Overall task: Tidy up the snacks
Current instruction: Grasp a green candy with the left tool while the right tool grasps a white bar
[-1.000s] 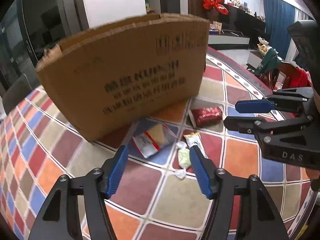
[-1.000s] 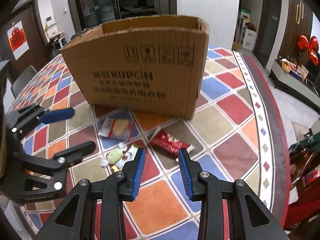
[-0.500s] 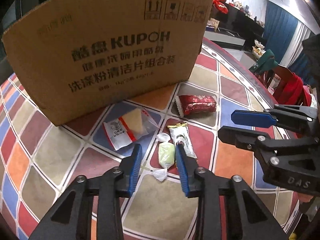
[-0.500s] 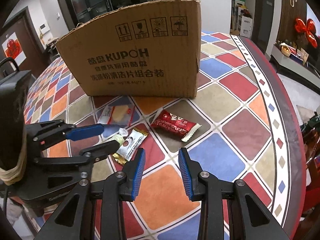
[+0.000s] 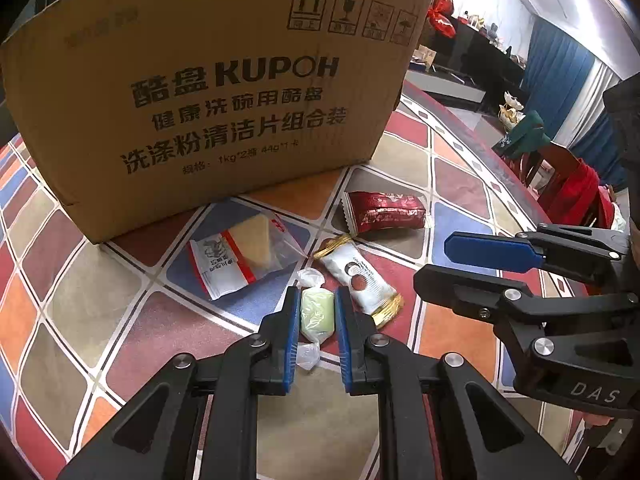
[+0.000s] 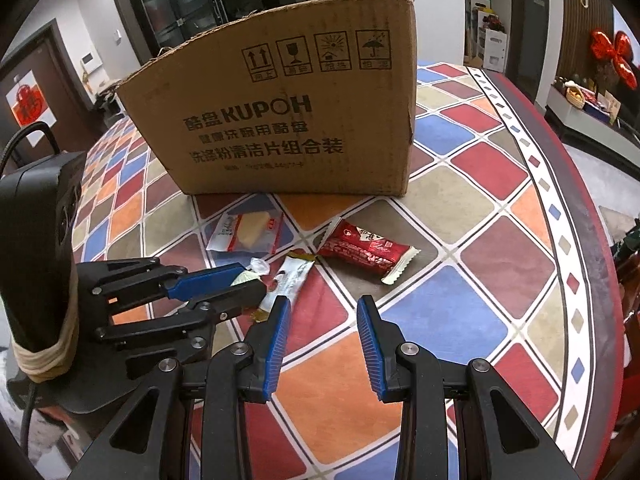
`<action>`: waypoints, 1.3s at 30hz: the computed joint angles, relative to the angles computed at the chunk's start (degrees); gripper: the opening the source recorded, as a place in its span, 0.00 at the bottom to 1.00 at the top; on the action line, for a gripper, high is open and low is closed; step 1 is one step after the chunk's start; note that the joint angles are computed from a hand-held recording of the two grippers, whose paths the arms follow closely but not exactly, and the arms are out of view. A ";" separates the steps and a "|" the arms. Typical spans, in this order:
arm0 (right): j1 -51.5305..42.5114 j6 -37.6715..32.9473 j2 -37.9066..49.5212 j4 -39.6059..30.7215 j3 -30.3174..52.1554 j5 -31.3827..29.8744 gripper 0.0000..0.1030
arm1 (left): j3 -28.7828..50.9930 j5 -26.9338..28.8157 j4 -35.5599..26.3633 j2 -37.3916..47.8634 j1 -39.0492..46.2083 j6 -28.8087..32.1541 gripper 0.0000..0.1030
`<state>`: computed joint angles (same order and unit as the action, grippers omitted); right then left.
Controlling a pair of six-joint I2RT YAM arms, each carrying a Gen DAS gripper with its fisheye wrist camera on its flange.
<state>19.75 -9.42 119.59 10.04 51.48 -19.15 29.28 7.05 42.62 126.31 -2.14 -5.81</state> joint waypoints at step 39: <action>3.78 1.79 -4.04 5.52 -2.52 1.19 0.19 | -15.96 -5.53 4.42 -21.32 2.52 -1.91 0.17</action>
